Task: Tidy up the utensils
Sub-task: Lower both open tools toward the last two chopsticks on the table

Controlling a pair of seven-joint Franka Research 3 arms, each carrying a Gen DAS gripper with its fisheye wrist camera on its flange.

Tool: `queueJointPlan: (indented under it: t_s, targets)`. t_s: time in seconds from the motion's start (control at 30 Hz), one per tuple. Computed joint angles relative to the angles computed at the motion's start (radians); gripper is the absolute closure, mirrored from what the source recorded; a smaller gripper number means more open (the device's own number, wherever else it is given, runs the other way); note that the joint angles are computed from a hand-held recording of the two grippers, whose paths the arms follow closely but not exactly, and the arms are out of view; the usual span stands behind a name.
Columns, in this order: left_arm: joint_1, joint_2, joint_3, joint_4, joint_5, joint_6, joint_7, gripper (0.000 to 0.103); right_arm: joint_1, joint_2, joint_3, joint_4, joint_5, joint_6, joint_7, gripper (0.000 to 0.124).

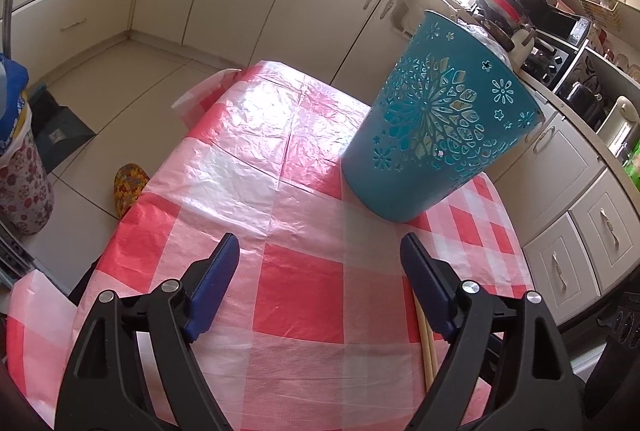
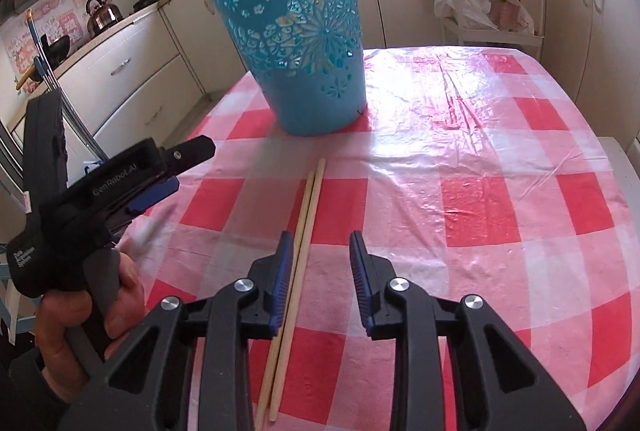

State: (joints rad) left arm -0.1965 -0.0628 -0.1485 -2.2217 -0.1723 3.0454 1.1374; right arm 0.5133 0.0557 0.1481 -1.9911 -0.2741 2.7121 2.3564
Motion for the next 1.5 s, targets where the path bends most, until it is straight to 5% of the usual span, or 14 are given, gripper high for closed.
queueJointPlan:
  t_s: [0.5,0.63,0.77,0.9,1.07,1.23,1.37,1.43,1.5]
  targets:
    - [0.006,0.017,-0.014,0.026,-0.013,-0.031,0.029,0.023,0.057,0.091,-0.02,0.137,-0.107,-0.177,-0.018,0.094]
    - [0.006,0.017,-0.013,0.025,-0.023,-0.028,0.03,0.023,0.068,0.093,-0.026,0.15,-0.144,-0.219,-0.049,0.114]
    - [0.007,0.017,-0.015,0.025,-0.018,-0.031,0.028,0.023,0.048,0.013,-0.022,0.061,-0.135,-0.227,-0.043,0.117]
    - [0.029,0.013,-0.043,0.062,0.221,-0.131,-0.11,0.023,0.007,-0.059,-0.004,-0.021,-0.098,-0.216,-0.023,0.117]
    - [-0.021,0.023,-0.067,0.112,0.218,-0.26,-0.032,0.023,-0.035,-0.085,0.015,-0.063,-0.063,-0.168,-0.007,0.116]
    - [-0.046,0.041,-0.093,0.156,0.405,-0.343,-0.11,0.024,-0.059,-0.107,0.024,-0.107,-0.056,-0.111,0.014,0.116]
    - [-0.06,0.045,-0.096,0.166,0.456,-0.385,-0.131,0.037,-0.07,-0.115,0.035,-0.122,-0.061,-0.091,0.03,0.116]
    - [-0.061,0.045,-0.094,0.166,0.494,-0.39,-0.14,0.052,-0.072,-0.118,0.038,-0.126,-0.059,-0.088,0.032,0.115]
    - [-0.061,0.041,-0.091,0.156,0.505,-0.38,-0.103,0.081,-0.072,-0.117,0.04,-0.123,-0.048,-0.09,0.023,0.113]
